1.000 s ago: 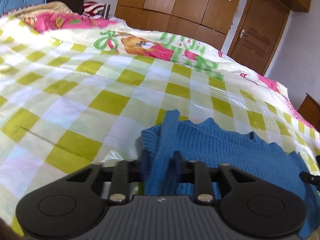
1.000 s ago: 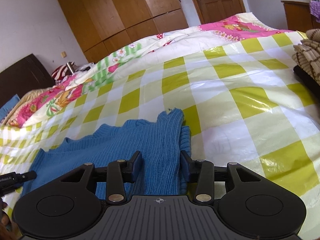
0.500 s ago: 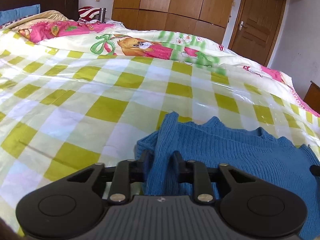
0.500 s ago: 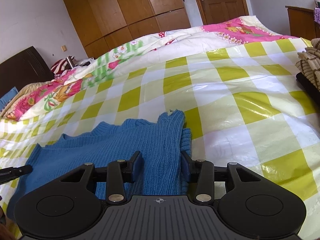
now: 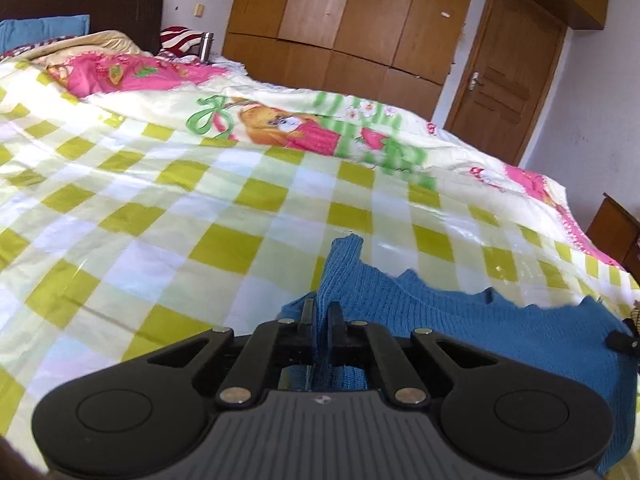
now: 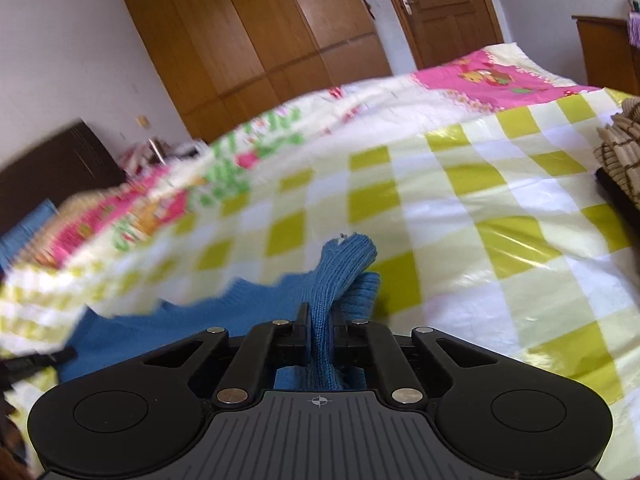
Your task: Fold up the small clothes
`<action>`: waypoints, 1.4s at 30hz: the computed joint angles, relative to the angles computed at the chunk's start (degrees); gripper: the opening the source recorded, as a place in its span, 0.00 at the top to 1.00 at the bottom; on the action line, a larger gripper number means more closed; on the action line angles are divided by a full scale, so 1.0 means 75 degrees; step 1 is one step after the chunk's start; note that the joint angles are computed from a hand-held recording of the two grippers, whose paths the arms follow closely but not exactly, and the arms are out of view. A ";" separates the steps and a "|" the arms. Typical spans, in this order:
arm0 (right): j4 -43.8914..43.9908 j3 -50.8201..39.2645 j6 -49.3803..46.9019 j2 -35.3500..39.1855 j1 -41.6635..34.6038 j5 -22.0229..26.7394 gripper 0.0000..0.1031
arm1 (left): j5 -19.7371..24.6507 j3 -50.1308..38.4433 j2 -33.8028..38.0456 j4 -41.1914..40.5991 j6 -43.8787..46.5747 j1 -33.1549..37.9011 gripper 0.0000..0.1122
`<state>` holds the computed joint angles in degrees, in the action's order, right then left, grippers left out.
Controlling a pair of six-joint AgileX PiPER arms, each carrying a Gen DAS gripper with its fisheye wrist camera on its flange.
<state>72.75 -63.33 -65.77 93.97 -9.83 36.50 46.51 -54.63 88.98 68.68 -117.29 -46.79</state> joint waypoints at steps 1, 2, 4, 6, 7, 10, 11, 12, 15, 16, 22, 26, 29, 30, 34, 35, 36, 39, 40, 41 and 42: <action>0.0300 0.0064 -0.0206 0.0003 -0.0035 0.0077 0.94 | -0.0169 0.0028 0.0107 -0.0081 0.0003 0.0115 0.83; 0.0370 0.0080 -0.0272 0.0064 0.0025 -0.0051 0.94 | -0.0407 0.0047 0.0256 -0.0184 -0.0051 0.0287 0.83; -0.0318 -0.0167 0.0512 0.0485 0.0263 -0.0513 0.94 | -0.0825 0.0145 0.0475 -0.0215 -0.0265 0.0541 0.83; -0.0800 -0.0435 0.1066 0.0887 0.0294 -0.0501 0.94 | -0.0776 0.0142 0.0571 -0.0077 -0.0287 0.0512 0.81; -0.0624 -0.0376 0.0885 0.0879 0.0292 -0.0575 0.93 | -0.0695 0.0120 0.0556 -0.0050 -0.0289 0.0452 0.81; -0.0684 -0.0321 0.0780 0.0749 0.0309 -0.0620 0.87 | -0.0163 -0.0009 0.0497 -0.0023 -0.0192 0.0134 0.80; -0.0794 -0.0261 0.0740 0.0651 0.0356 -0.0733 0.87 | 0.0109 -0.0060 0.0468 -0.0005 -0.0165 -0.0015 0.80; -0.0817 -0.0142 0.0633 0.0506 0.0401 -0.0882 0.87 | 0.0409 -0.0124 0.0449 0.0035 -0.0141 -0.0164 0.79; -0.0135 0.0437 -0.0355 -0.0085 0.0446 -0.1339 0.84 | 0.1344 -0.0380 0.0490 0.0129 -0.0020 -0.0661 0.78; 0.0062 0.0578 -0.0623 -0.0229 0.0429 -0.1466 0.82 | 0.1483 -0.0426 0.0464 0.0199 -0.0040 -0.0800 0.78; -0.0536 0.0448 0.0280 0.0125 -0.0360 -0.0235 0.69 | 0.0771 -0.0885 0.0989 -0.0227 0.0865 -0.1022 0.67; -0.0271 0.0227 0.0709 0.0492 -0.1139 0.1056 0.62 | 0.0191 -0.0764 0.1149 -0.0689 0.0783 -0.0859 0.67; -0.0394 0.0062 0.0819 0.0578 -0.1529 0.1602 0.58 | 0.0364 -0.0971 0.1146 -0.0685 0.0912 -0.1002 0.67; -0.0407 0.0072 0.0770 0.0565 -0.1604 0.1619 0.52 | 0.0359 -0.1054 0.1190 -0.0676 0.0952 -0.1027 0.67; -0.0596 -0.0431 0.1164 0.1114 -0.1794 0.2528 0.49 | 0.0525 -0.1388 0.1384 -0.0582 0.1080 -0.1198 0.67; -0.0618 -0.0472 0.1113 0.1177 -0.1804 0.2595 0.49 | 0.0484 -0.1440 0.1415 -0.0524 0.1089 -0.1204 0.67; -0.0627 -0.0525 0.0975 0.1242 -0.1840 0.2724 0.49 | 0.0502 -0.1472 0.1448 -0.0469 0.1094 -0.1256 0.67; -0.0723 -0.0907 0.1016 0.1638 -0.1977 0.3357 0.49 | 0.0372 -0.1569 0.1551 -0.0500 0.1254 -0.1331 0.67; -0.0717 -0.1151 0.1152 0.1909 -0.2039 0.3767 0.49 | 0.0348 -0.1660 0.1628 -0.0577 0.1363 -0.1337 0.66; -0.0739 -0.1400 0.1297 0.2157 -0.2038 0.4056 0.49 | 0.0341 -0.1746 0.1703 -0.0648 0.1474 -0.1337 0.66; -0.0784 -0.1582 0.1361 0.2315 -0.1991 0.4163 0.50 | 0.0371 -0.1836 0.1777 -0.0703 0.1541 -0.1347 0.66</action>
<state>66.87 -75.19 -55.56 111.33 -24.76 67.72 49.29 -68.40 102.31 63.40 -105.73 -56.90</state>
